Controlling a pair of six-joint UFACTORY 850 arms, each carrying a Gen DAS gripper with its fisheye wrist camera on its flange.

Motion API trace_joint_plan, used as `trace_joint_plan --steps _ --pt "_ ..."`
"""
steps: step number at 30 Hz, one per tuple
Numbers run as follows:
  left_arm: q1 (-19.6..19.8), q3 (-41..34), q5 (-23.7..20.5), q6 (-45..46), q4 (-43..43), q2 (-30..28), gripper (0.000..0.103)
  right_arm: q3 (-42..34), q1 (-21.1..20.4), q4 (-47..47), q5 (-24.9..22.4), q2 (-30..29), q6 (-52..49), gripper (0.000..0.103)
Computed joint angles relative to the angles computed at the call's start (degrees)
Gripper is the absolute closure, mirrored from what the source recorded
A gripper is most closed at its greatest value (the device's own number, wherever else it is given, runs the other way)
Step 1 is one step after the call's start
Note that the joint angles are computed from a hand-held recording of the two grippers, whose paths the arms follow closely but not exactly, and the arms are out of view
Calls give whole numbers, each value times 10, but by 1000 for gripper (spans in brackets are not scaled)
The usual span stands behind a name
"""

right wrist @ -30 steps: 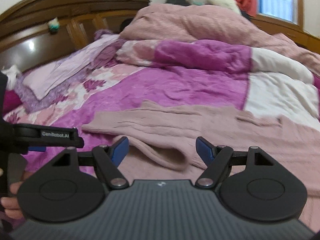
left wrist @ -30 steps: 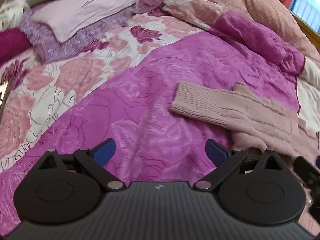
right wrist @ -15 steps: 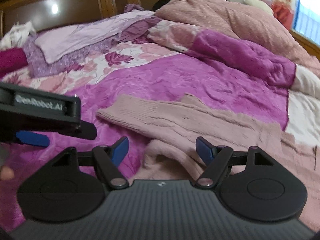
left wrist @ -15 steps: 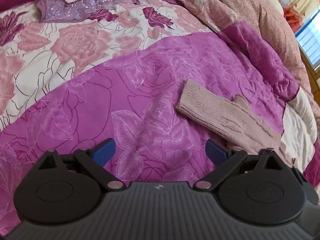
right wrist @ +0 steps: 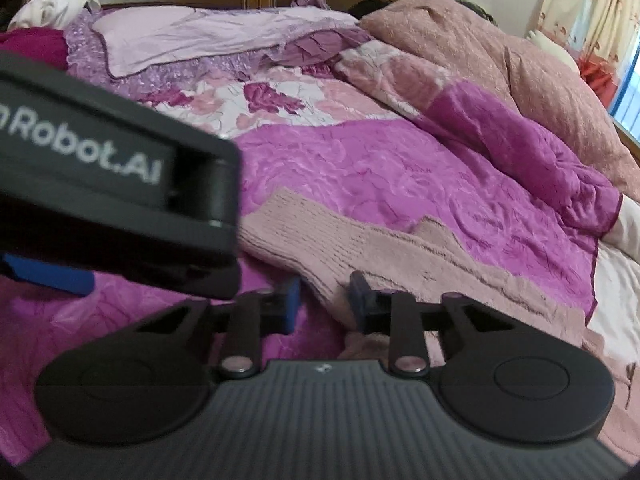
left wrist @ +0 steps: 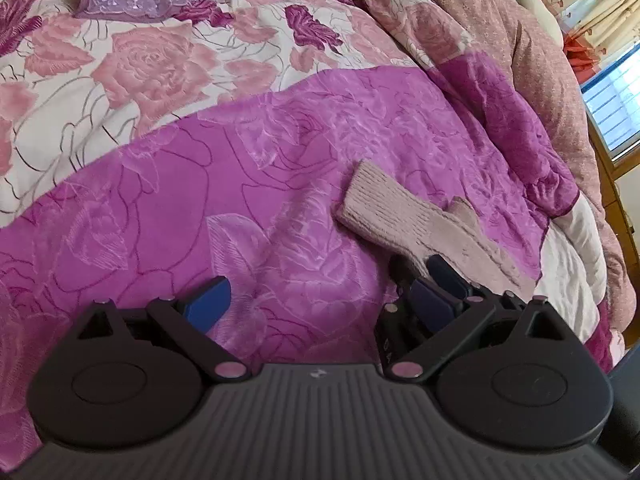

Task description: Fold small clothes

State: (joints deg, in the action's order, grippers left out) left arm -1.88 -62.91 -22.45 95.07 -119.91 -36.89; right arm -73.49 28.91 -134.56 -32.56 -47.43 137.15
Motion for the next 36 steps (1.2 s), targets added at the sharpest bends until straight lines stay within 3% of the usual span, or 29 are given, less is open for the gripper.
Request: trace_joint_plan --steps 4,13,18,26,31,32,34,35,36 --pt "3 1 -20 -8 9 -1 3 21 -1 -35 -20 11 42 89" --pt "6 13 -76 25 -17 5 3 78 -21 -76 -48 55 199 93" --pt "9 24 -115 47 -33 10 3 116 -32 -62 -93 83 250 96" --pt "2 19 -118 41 -18 4 3 183 -55 -59 -163 139 302 96" --pt "-1 16 -99 30 -25 1 3 204 -79 -126 -106 161 356 93" --pt "-2 15 -91 27 -23 1 3 201 -78 -129 -98 159 347 90" --pt "-2 14 -74 27 -24 2 3 191 -68 -115 -94 147 310 64" --pt "-1 14 -70 27 -27 2 3 185 -62 -111 -97 138 294 45" --pt "1 14 -69 24 -30 2 3 181 -57 -120 -101 132 289 40"
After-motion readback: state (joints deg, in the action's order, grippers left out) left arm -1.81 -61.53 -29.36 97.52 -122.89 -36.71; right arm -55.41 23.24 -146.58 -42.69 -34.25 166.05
